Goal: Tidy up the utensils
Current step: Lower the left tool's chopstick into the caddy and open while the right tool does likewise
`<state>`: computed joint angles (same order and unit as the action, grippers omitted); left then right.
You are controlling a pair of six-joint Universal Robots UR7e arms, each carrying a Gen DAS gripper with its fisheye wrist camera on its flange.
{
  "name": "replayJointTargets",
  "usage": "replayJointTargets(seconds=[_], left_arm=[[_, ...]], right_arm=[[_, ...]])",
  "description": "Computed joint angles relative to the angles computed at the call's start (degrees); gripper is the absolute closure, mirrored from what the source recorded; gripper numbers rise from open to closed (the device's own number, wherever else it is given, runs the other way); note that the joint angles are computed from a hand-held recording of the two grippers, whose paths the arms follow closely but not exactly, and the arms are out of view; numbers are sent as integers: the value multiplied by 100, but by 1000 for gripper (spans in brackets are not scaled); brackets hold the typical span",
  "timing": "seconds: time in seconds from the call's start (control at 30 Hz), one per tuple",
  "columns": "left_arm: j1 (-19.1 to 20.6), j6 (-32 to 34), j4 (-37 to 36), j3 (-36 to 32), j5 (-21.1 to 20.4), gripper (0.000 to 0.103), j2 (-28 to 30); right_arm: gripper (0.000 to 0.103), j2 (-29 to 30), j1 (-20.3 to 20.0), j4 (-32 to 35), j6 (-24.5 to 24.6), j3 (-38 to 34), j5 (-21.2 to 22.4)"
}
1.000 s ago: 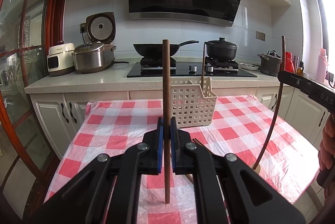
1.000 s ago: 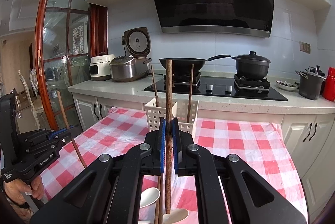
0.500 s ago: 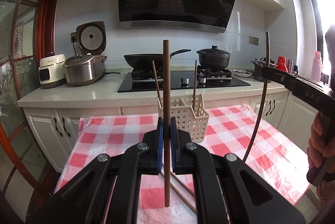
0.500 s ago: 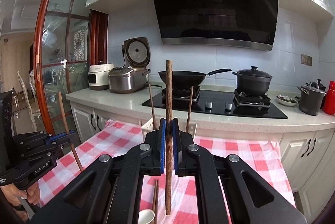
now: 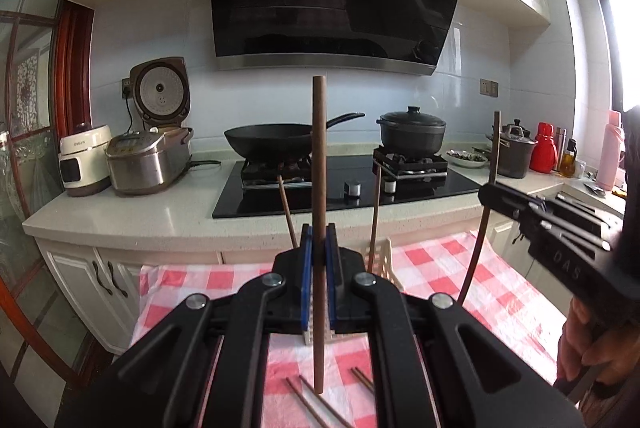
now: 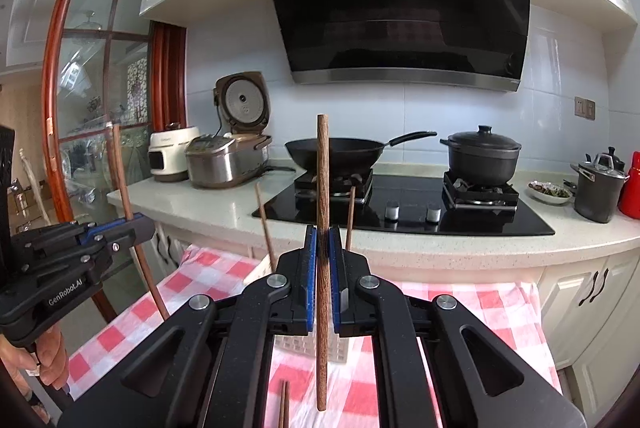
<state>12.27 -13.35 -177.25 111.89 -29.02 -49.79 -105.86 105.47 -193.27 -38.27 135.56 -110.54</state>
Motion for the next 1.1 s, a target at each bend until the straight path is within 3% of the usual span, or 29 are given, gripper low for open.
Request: replayJointTargets(seconds=[0.37,0.67,0.9,1.1], left_arm=[[537,1097,-436,-1735,-69,97,935],[1087,1286,-578,-2838,-152,97,1685],[1399,834,-233,-2772,-348,96,1902],[1549,560,-84,-2418,-323,96,1938]], right_arm=[[97,1086,-245,-518,215,-884,106],[97,1710,-519,-741,497,-1388,306],[97,2098,-793,-725,289,-1354,220],[96,2119,-1054,-295,258,-1222,182]])
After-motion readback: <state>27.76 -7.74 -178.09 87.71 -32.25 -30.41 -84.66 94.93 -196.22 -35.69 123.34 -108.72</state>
